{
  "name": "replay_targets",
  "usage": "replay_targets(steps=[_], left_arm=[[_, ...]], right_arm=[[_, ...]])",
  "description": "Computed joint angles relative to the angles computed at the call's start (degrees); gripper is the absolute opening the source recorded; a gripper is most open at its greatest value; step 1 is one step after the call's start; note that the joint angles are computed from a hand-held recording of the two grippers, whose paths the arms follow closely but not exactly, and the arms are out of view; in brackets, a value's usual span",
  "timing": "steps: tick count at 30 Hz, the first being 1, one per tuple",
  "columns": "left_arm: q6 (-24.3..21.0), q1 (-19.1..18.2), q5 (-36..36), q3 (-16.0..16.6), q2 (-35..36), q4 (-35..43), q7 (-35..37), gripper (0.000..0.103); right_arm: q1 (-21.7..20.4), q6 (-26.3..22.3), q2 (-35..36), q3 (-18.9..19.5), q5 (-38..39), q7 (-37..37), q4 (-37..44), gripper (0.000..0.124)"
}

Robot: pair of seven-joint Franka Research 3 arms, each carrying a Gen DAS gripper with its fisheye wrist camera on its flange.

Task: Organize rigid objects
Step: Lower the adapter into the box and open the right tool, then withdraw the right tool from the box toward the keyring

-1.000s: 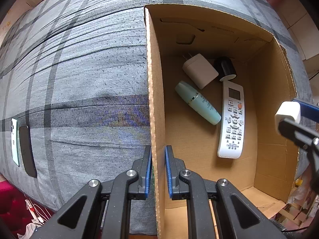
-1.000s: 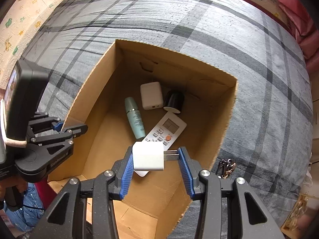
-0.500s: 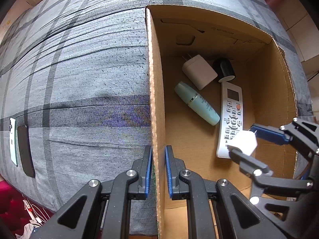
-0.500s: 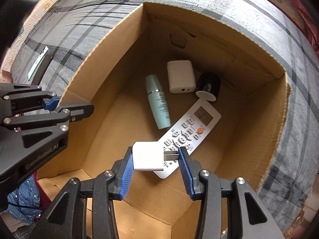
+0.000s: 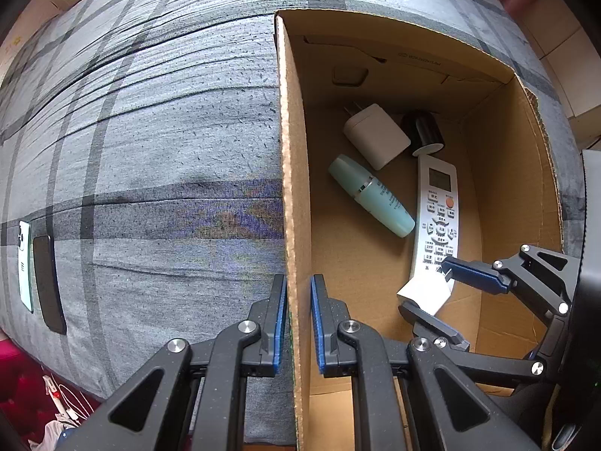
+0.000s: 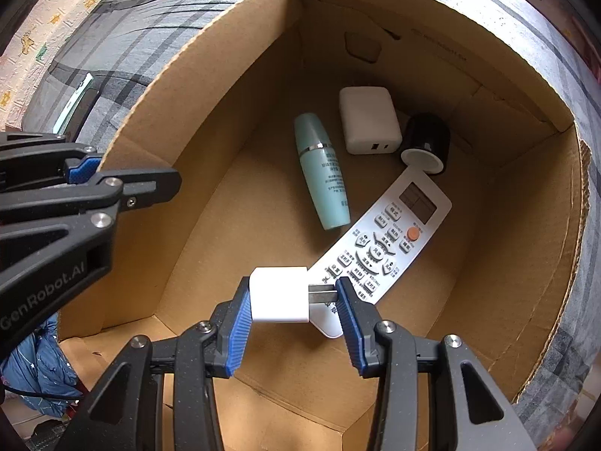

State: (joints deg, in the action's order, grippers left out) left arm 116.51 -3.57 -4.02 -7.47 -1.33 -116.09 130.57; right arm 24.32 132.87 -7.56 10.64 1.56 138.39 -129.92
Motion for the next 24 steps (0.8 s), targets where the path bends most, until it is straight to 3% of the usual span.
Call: replay_targets(steps=[9, 24], left_arm=[[0.1, 0.0, 0.4, -0.1, 0.2, 0.0, -0.2, 0.013], [0.7, -0.1, 0.7, -0.2, 0.0, -0.4, -0.7, 0.013]], right_arm=[[-0.1, 0.7, -0.1, 0.1, -1.1, 1.0, 0.0, 0.053], [-0.3, -3.8, -2.3, 0.9, -5.9, 2.2, 1.6, 0.069]])
